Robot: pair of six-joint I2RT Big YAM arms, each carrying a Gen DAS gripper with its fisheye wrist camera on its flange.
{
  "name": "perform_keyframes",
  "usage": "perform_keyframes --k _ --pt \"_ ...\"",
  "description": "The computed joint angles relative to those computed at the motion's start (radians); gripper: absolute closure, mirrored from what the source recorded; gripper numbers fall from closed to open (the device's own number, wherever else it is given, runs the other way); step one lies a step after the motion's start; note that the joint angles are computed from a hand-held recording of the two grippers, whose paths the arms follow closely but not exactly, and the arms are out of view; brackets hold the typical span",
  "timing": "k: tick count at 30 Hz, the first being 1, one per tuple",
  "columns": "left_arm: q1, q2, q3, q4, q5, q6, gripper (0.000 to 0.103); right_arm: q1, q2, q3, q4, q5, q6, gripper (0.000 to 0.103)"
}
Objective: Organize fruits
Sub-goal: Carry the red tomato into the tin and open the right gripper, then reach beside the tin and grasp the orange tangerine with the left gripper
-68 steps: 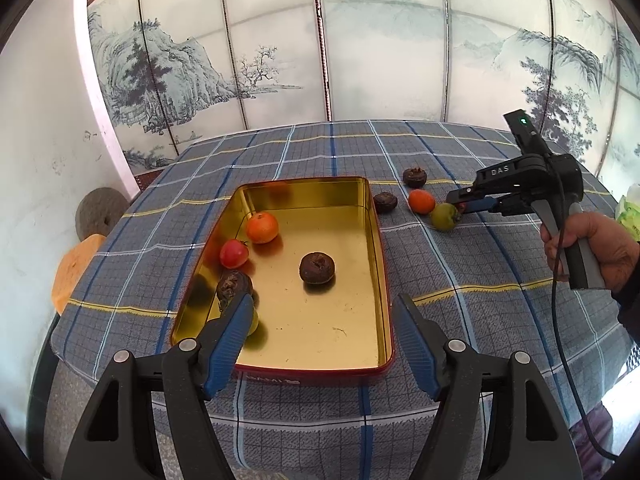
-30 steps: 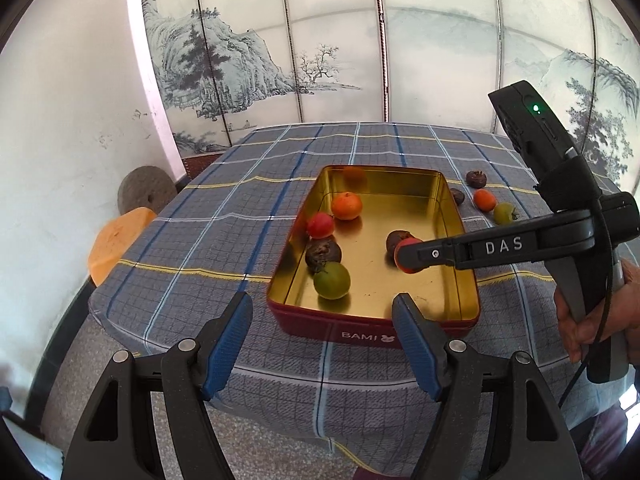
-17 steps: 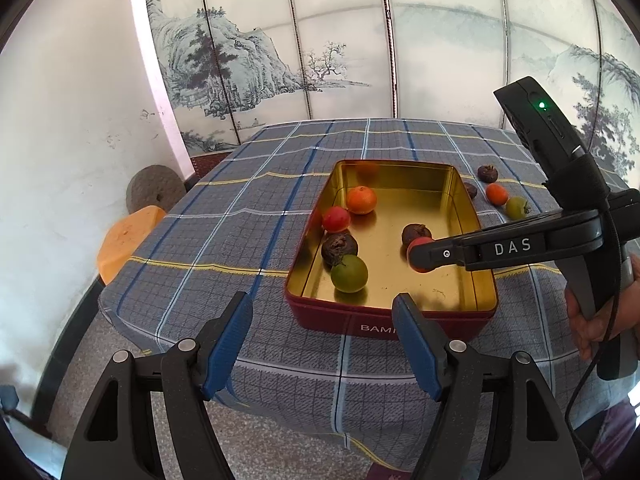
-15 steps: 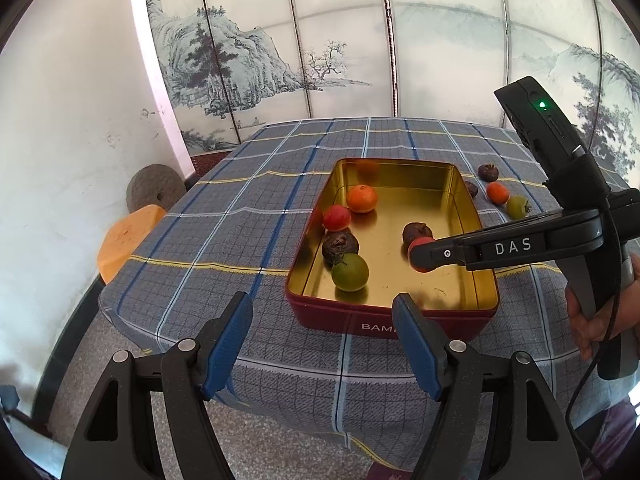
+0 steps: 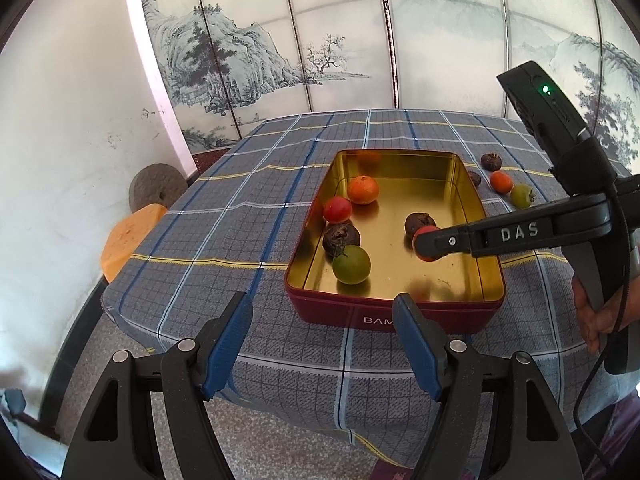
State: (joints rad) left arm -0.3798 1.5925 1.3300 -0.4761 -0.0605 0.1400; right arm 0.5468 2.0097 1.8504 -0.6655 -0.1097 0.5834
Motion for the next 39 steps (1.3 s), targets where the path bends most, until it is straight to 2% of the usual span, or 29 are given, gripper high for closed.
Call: perform_keyframes --k 5,8,9,10,13,15,17,19,20,23,24,25,28,35,39 --pt "-0.001 0.001 0.001 -0.01 -0.007 -0.002 0.03 -0.006 -0.051 -0.075 0.079 0.003 0.028 0.07" --pt "-0.006 -0.008 0.003 -0.021 -0.005 -0.007 0.03 -0.01 -0.117 -0.169 0.133 0.029 0.037 0.07" --pt "-0.008 -0.014 0.0 -0.022 -0.002 -0.007 0.03 -0.013 -0.155 -0.225 0.155 0.053 0.039 0.072" --pt "-0.011 -0.019 -0.001 -0.024 0.0 -0.006 0.03 -0.02 -0.201 -0.296 0.191 0.071 0.044 0.068" --pt "-0.021 -0.041 -0.012 -0.022 -0.008 0.001 0.03 -0.044 -0.294 -0.424 0.169 0.175 0.062 0.063" --pt "-0.031 -0.056 -0.021 -0.02 -0.017 0.005 0.03 -0.093 -0.403 -0.582 0.227 0.187 0.143 0.063" --pt "-0.045 -0.064 -0.022 -0.03 -0.026 0.003 0.03 -0.123 -0.456 -0.635 0.158 0.266 0.152 0.062" --pt "-0.059 -0.068 -0.016 -0.049 -0.029 -0.005 0.03 -0.146 -0.495 -0.672 0.05 0.407 0.111 0.06" --pt "-0.067 -0.072 -0.015 -0.056 -0.03 -0.009 0.03 -0.158 -0.499 -0.679 0.001 0.453 0.099 0.056" --pt "-0.092 -0.085 -0.01 -0.075 -0.037 -0.01 0.03 -0.197 -0.505 -0.704 -0.068 0.511 0.087 0.051" --pt "-0.102 -0.092 -0.011 -0.076 -0.048 -0.008 0.03 -0.21 -0.509 -0.722 -0.074 0.528 0.078 0.048" --pt "-0.112 -0.094 -0.008 -0.08 -0.057 -0.005 0.03 -0.217 -0.51 -0.731 -0.081 0.537 0.073 0.039" --pt "-0.141 -0.098 0.011 -0.104 -0.061 -0.003 0.03 -0.235 -0.555 -0.815 0.025 0.534 0.082 0.023" --pt "-0.205 -0.058 0.104 -0.173 0.02 0.01 0.03 -0.233 -0.558 -0.819 0.035 0.51 0.051 0.011" --pt "-0.236 0.033 0.236 -0.268 0.086 0.016 0.031 -0.224 -0.557 -0.818 0.039 0.503 0.04 0.009"
